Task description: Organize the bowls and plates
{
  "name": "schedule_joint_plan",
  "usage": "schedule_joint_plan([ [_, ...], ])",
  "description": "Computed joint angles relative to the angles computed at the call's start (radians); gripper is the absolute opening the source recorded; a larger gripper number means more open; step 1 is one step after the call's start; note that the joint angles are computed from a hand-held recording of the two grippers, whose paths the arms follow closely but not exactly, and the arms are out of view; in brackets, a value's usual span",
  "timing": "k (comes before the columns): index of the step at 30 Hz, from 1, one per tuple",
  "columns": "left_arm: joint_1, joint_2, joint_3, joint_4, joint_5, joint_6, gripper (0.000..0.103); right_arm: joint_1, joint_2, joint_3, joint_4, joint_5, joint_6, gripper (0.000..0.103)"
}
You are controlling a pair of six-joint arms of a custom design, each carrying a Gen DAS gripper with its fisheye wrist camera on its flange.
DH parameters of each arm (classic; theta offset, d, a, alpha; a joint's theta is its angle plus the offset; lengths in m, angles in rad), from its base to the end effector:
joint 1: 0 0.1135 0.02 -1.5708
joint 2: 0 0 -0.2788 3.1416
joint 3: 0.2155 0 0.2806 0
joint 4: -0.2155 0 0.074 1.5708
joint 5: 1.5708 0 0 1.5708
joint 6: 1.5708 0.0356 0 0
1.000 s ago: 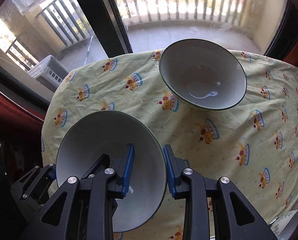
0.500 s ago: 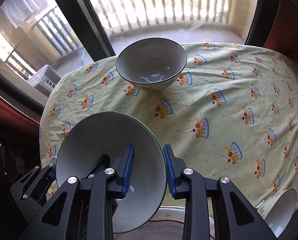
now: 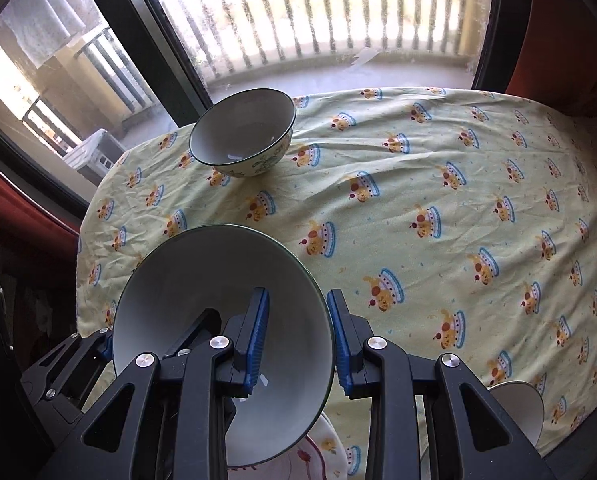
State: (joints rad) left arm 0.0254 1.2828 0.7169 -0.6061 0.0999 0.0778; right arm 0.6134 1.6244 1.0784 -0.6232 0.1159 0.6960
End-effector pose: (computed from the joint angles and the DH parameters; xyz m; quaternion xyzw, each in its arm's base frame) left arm 0.2469 0.0027 0.1837 0.0355 0.9784 -0.0387 0.2001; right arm 0.2829 0.1941 0.2002 0.0519 0.9770 0.0762 0.1925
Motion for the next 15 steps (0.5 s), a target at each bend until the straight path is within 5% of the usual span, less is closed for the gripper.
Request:
schedule_joint_plan([
  [15, -0.419, -0.101, -0.021, -0.038, -0.159, -0.338, 0.045, -0.211, -0.332, -0.236, -0.054, -0.051, -0.170, 0.034],
])
